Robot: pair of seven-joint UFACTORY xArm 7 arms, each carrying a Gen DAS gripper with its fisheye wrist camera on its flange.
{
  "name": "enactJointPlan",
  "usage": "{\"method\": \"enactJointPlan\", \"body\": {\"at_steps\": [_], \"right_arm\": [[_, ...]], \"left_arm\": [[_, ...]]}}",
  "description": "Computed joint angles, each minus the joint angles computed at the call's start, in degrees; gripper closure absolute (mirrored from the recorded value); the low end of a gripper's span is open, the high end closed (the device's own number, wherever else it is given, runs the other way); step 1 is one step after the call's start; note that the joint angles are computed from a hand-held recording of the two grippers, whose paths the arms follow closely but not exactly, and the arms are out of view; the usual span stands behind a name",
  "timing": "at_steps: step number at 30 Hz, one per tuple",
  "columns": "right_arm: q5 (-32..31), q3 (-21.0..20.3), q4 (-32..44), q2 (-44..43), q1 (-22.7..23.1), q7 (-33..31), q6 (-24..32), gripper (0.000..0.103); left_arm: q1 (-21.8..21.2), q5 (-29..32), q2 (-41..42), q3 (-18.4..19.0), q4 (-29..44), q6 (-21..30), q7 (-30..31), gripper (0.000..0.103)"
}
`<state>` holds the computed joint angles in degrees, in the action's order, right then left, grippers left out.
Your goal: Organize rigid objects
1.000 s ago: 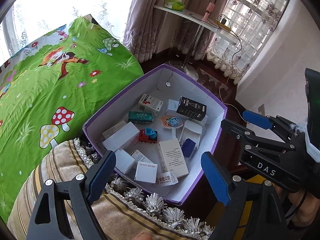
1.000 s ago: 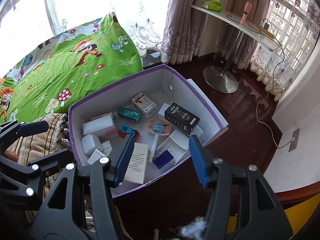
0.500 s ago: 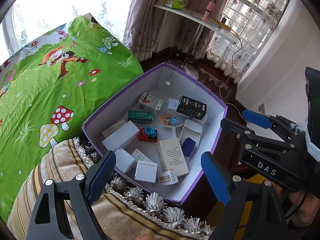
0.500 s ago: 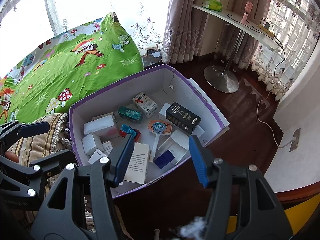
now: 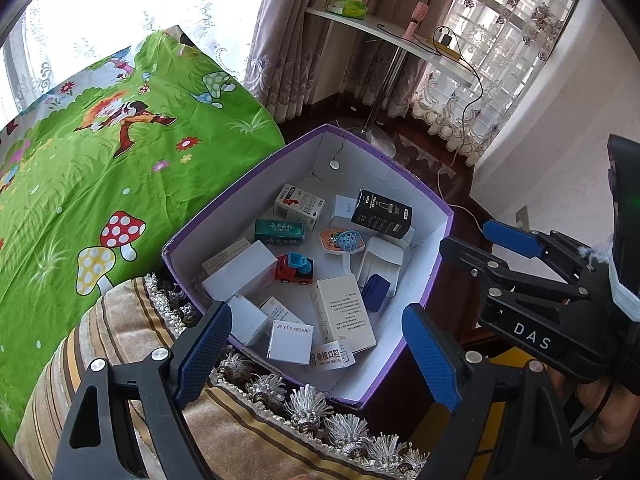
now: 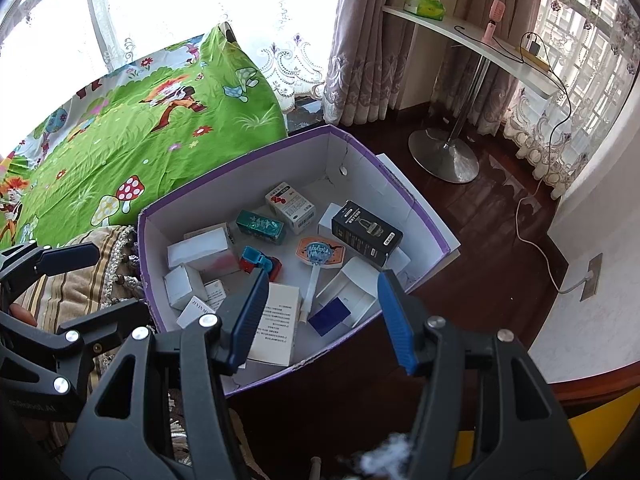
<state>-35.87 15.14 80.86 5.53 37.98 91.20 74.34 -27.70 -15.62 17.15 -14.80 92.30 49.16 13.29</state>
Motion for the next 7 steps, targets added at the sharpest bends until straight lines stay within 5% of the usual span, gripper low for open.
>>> {"method": "enactJointPlan", "body": {"at_steps": [7], "right_arm": [[0.23,0.05,-0.47,-0.36,-0.08,0.48,-0.36,0.042]], "left_arm": [[0.54,-2.37,-0.79,-0.60,-1.49,-1.39,2.94,0.015]]}}
